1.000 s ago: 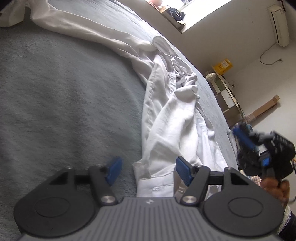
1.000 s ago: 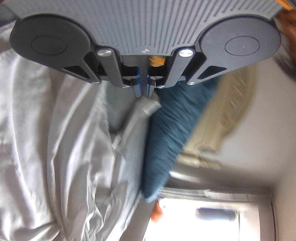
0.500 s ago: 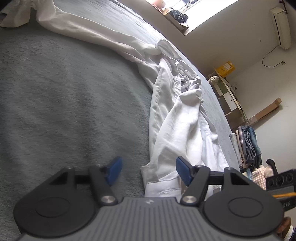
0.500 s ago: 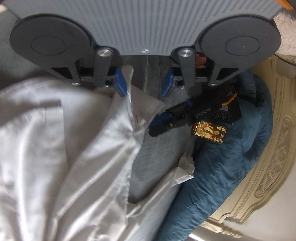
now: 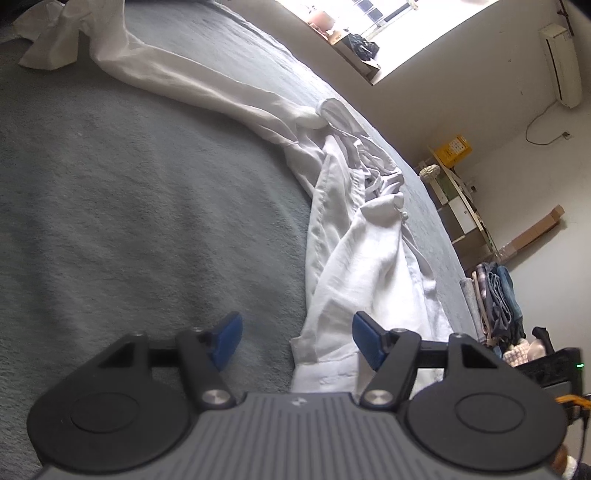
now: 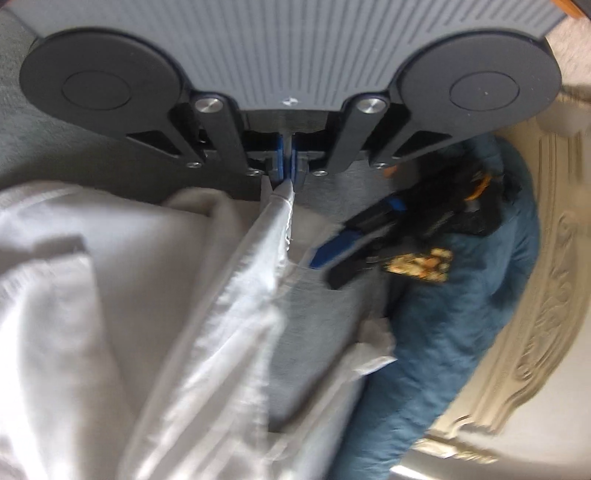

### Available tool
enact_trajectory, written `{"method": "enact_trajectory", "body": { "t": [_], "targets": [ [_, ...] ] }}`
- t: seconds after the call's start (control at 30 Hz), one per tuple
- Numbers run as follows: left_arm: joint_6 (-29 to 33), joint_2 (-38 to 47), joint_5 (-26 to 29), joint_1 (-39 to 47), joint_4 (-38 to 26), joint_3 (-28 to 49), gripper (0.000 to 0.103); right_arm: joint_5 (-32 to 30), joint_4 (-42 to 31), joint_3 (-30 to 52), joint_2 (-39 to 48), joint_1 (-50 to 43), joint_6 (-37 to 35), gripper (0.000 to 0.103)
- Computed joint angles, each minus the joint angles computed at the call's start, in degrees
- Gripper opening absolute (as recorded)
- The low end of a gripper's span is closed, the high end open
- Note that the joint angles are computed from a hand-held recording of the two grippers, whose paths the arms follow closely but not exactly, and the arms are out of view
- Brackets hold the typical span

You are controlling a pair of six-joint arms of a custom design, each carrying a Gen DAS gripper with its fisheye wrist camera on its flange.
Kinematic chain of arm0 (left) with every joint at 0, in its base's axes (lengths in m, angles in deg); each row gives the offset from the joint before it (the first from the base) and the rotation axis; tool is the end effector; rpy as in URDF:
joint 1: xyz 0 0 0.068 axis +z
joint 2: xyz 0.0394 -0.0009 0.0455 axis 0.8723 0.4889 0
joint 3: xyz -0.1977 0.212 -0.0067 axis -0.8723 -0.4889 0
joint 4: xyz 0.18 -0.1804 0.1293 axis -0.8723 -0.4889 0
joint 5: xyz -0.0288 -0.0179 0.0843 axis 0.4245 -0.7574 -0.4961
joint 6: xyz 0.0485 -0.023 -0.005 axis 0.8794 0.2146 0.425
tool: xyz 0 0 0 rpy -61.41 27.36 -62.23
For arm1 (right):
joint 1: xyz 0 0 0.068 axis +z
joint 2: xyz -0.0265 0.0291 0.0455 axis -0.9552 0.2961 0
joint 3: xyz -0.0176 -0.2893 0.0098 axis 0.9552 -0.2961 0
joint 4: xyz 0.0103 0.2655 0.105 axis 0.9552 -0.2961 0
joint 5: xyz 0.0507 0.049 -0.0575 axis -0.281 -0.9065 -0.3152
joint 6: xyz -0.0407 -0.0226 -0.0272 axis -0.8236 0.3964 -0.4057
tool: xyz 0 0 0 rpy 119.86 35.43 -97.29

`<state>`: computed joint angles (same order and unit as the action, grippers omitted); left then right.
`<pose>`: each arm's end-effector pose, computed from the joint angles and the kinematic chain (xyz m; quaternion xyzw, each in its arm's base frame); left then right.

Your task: Fold clothes

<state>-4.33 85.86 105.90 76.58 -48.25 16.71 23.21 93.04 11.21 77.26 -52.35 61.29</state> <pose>0.2521 0.0454 0.1274 -0.0693 0.8894 -0.3476 0.2886 0.2160 0.1055 0.1276 0.0281 0.8731 0.4665 0.1387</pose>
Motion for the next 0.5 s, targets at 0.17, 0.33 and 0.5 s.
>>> {"method": "enact_trajectory", "body": {
  "t": [0.17, 0.33, 0.5],
  "targets": [
    [-0.6, -0.3, -1.2, -1.1, 0.7, 0.2, 0.067, -4.9, -2.0, 3.5, -5.4, -6.7, -1.5, 0.001],
    [-0.2, 1.0, -2.5, -3.4, 0.6, 0.9, 0.067, -7.4, -2.1, 9.8, -6.6, -18.7, -2.5, 0.001],
    [0.4, 2.2, -4.3, -7.4, 0.6, 1.6, 0.067, -4.4, -4.8, 21.3, 3.4, -27.9, -6.3, 0.001]
  ]
}}
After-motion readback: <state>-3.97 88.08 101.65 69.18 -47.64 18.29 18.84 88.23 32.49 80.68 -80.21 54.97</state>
